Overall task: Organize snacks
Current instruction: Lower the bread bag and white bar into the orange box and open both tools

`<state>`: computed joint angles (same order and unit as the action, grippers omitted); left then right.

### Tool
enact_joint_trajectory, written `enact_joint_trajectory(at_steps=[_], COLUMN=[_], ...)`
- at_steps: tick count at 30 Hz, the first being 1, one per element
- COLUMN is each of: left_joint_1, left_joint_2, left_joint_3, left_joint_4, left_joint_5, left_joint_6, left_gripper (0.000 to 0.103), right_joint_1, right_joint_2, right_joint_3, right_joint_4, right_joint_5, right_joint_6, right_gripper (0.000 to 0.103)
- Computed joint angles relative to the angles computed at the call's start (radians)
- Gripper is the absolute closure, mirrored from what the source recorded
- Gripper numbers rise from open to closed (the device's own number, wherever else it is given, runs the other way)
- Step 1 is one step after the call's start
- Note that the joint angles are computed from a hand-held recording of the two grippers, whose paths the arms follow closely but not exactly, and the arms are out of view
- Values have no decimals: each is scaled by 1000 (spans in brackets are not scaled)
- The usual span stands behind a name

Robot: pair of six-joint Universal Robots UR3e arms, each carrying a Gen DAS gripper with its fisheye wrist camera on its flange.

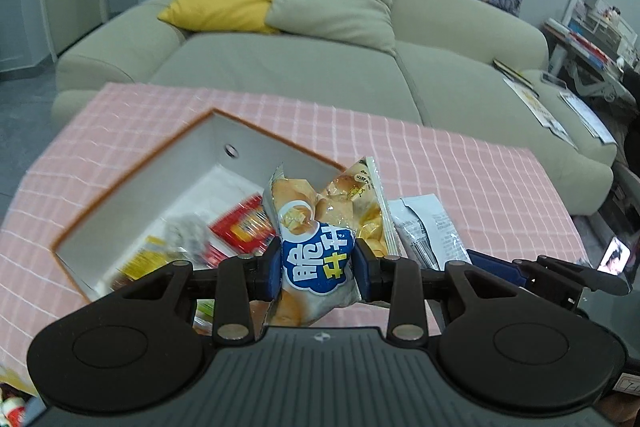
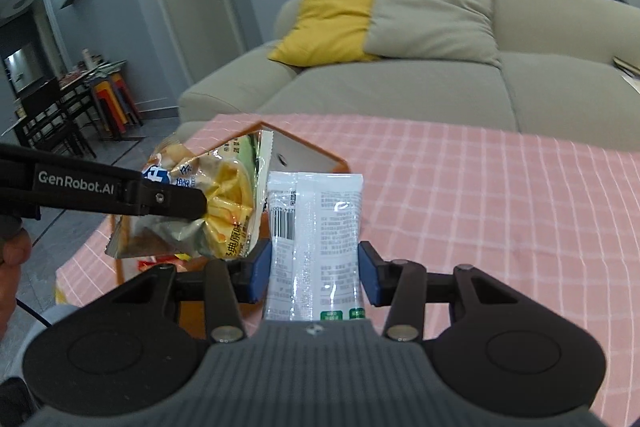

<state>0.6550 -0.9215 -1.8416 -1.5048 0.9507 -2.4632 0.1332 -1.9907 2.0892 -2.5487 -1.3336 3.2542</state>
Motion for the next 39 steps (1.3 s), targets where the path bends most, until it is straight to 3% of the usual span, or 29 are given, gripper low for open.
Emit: enact_joint_trajectory(at_steps=[11,17,24,31,39], left_joint_1=[100,53,-31,-82,-121], left_joint_2=[-151,-306,-460,-575,-669], left_joint_3=[77,103,88,87,93], left_joint_4=[117,243,417,491,526], left_joint_5=[-15,72,222,290,340], left_joint_6=[11,-25,-84,-111,-139], left_gripper=[63,63,63,63,63], right_joint_1=[175,236,293,314,326], right_joint_2=[382,610,859,1073,1218], right_joint_3=[-374,-629,-930,-1177,-1327], right_joint_4=[-25,41,179,321,420], right_joint_5=[-62,-77,-151,-222,-275], right_joint_6=[36,25,-82,-176,-237], right_gripper=[60,60,60,60,60])
